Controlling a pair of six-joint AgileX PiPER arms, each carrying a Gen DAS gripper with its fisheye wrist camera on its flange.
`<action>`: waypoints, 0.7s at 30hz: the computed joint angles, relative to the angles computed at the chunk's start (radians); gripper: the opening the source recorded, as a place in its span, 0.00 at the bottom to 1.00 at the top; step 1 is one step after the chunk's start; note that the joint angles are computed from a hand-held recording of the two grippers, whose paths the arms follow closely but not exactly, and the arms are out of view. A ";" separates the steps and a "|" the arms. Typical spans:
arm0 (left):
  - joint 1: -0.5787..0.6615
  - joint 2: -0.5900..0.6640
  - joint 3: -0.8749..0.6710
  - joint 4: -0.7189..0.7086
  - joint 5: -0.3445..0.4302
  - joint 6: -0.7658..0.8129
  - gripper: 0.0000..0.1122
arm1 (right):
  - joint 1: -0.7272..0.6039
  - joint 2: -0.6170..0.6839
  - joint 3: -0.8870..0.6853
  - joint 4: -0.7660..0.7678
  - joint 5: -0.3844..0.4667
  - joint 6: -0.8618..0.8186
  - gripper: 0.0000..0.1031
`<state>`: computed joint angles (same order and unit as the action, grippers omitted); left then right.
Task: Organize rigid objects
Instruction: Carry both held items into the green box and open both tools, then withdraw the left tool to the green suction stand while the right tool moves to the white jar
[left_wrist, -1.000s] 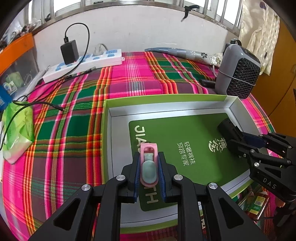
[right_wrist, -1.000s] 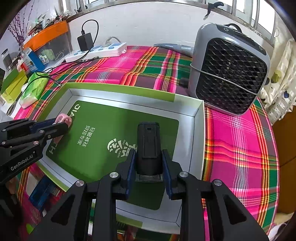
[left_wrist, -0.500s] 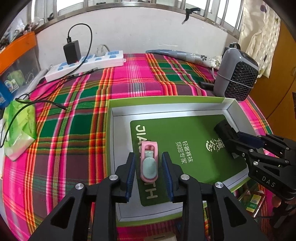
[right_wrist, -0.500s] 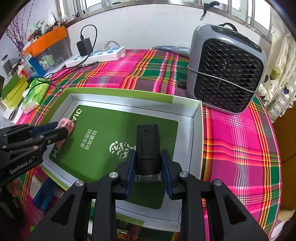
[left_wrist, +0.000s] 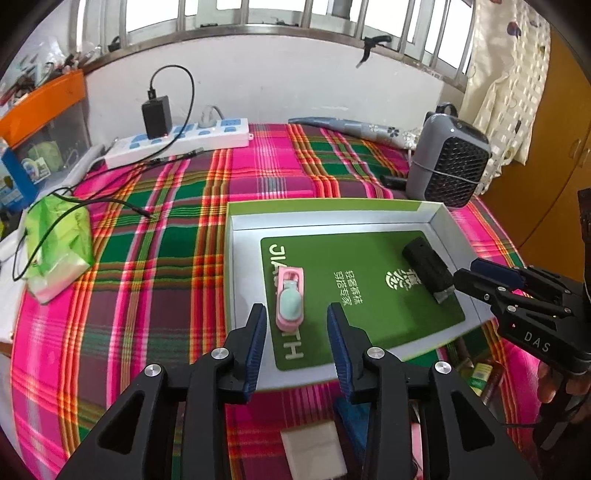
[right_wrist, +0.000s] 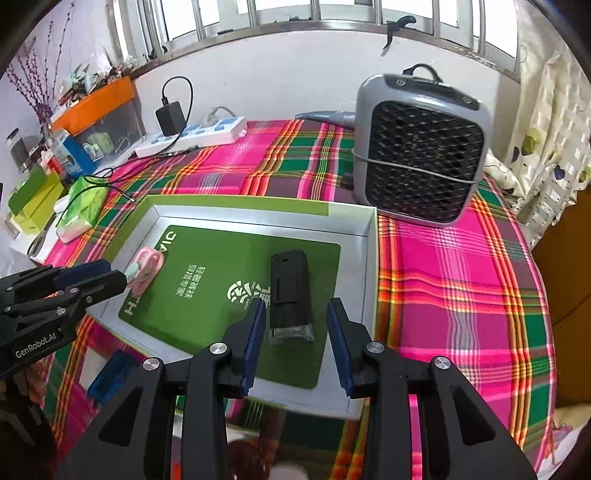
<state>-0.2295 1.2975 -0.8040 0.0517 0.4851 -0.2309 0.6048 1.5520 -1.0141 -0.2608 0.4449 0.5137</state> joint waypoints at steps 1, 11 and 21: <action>0.001 -0.011 0.006 -0.001 0.003 0.001 0.30 | 0.002 -0.010 0.008 -0.007 0.000 0.010 0.35; -0.014 -0.197 0.105 0.010 0.047 -0.042 0.30 | 0.055 -0.148 0.121 -0.087 -0.002 0.126 0.35; -0.052 -0.391 0.212 0.024 0.104 -0.099 0.30 | 0.127 -0.294 0.256 -0.197 -0.007 0.297 0.35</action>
<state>-0.2814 0.9064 -0.5922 0.0756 0.5887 -0.3299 0.7315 1.2582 -0.7582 -0.4575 0.4381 0.8103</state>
